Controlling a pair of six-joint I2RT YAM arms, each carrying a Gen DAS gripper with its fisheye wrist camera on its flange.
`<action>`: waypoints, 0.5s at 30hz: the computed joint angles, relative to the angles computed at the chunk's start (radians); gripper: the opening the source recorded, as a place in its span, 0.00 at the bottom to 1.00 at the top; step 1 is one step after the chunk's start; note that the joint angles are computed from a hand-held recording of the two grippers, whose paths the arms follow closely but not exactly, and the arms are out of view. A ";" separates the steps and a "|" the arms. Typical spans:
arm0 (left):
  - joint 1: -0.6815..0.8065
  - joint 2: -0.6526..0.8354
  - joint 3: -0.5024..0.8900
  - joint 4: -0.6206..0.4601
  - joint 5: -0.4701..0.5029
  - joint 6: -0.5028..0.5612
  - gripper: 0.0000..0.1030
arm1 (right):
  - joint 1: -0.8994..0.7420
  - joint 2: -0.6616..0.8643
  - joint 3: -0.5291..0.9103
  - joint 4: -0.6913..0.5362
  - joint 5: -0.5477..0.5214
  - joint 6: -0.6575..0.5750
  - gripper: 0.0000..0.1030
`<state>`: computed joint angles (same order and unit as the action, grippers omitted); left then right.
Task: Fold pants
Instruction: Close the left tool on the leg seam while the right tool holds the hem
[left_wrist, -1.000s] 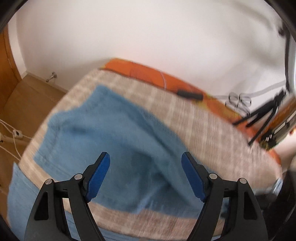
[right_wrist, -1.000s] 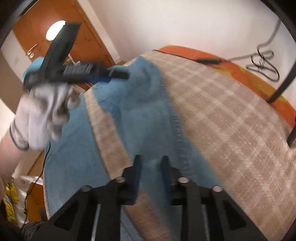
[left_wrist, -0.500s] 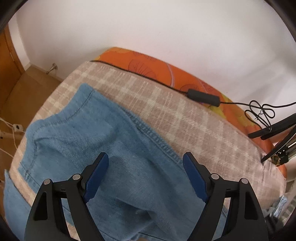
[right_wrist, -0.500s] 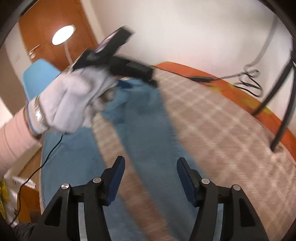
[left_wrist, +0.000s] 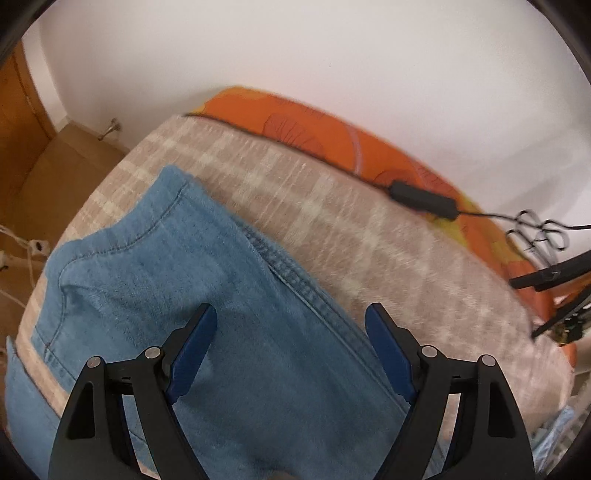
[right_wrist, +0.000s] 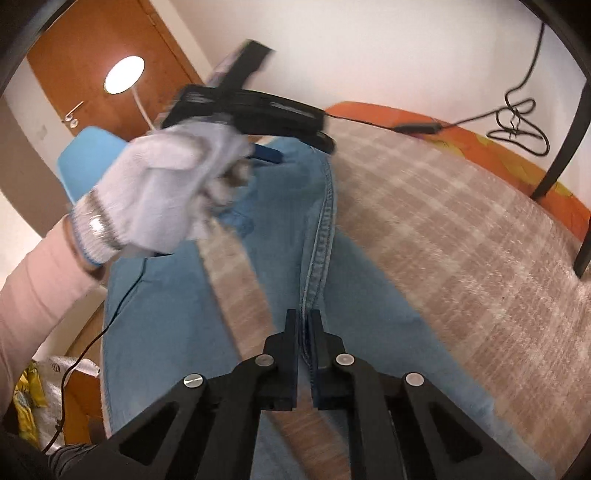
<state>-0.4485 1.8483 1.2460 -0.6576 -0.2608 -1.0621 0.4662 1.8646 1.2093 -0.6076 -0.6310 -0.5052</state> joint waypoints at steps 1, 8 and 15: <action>0.001 0.022 0.019 -0.020 0.001 0.001 0.81 | 0.004 -0.019 -0.016 0.001 -0.003 -0.007 0.02; -0.048 0.050 0.043 -0.065 -0.114 -0.031 0.67 | 0.027 -0.081 -0.069 0.001 0.025 -0.054 0.02; -0.016 -0.125 -0.166 0.056 -0.106 -0.101 0.07 | 0.019 -0.086 -0.061 0.000 0.033 -0.051 0.06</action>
<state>-0.4644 1.7231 1.0798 -0.6017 -0.3664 -1.1629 0.4848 1.7785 1.1484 -0.6074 -0.5977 -0.5558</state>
